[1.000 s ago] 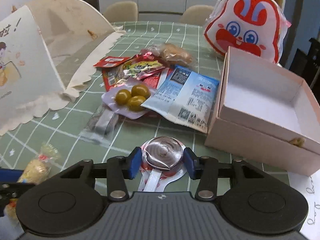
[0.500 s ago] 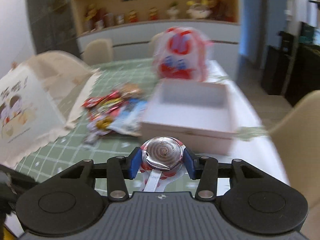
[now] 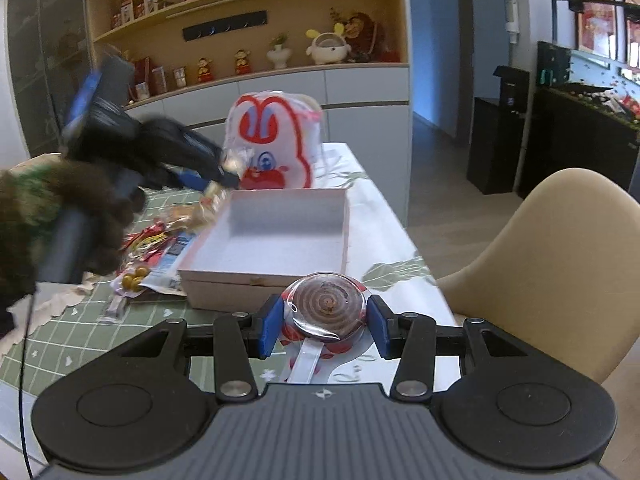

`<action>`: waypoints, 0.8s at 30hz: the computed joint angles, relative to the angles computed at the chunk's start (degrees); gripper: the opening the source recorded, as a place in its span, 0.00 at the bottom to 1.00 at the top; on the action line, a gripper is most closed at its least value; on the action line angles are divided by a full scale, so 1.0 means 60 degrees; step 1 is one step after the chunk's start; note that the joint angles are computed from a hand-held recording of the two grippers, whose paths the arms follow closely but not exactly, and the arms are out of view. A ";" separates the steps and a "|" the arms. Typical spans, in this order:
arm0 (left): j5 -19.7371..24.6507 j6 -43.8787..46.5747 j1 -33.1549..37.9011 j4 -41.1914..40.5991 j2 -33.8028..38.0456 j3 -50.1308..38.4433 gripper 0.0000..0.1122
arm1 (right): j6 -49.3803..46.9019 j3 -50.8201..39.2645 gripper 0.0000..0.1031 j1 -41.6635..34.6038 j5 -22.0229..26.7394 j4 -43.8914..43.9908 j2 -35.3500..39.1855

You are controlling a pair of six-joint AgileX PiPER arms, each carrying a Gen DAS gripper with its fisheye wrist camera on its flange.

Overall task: Organize snacks
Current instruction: 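Drop the yellow snack into the pink box with left while right lowers the lollipop in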

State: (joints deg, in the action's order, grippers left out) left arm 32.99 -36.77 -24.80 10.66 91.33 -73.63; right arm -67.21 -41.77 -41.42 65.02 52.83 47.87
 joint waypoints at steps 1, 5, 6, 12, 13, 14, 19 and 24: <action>0.0090 0.0621 0.0162 -0.0719 0.0419 -0.0166 0.30 | -0.0007 -0.0019 0.44 0.0088 -0.0169 -0.0027 0.0123; -0.0333 0.0694 0.0284 -0.1001 0.0851 0.0291 0.28 | -0.0206 -0.0099 0.44 0.0216 -0.0547 -0.0065 0.0553; -0.0622 0.0511 0.0280 -0.0849 0.0694 0.0549 0.28 | -0.0250 -0.0154 0.44 0.0319 -0.0648 -0.0067 0.0705; -0.1312 -0.0589 0.0263 -0.0445 -0.1670 0.2219 0.28 | 0.0501 -0.1203 0.44 0.2714 -0.2240 -0.0229 0.2387; -0.1285 -0.0889 0.0194 -0.0231 -0.2159 0.2566 0.28 | 0.0774 -0.1574 0.44 0.3224 -0.2509 -0.0292 0.2825; -0.1119 -0.1306 0.0023 0.0031 -0.2724 0.2908 0.28 | 0.1112 -0.2099 0.44 0.3830 -0.2786 -0.0399 0.3431; 0.0239 -0.2820 -0.0743 0.0734 -0.5124 0.4729 0.28 | 0.3376 -0.5127 0.44 0.6238 -0.3426 -0.1931 0.6568; 0.1695 -0.2740 0.0050 0.0174 -0.6727 0.5998 0.28 | 0.5897 -0.7517 0.46 0.7446 -0.3101 -0.4324 0.8869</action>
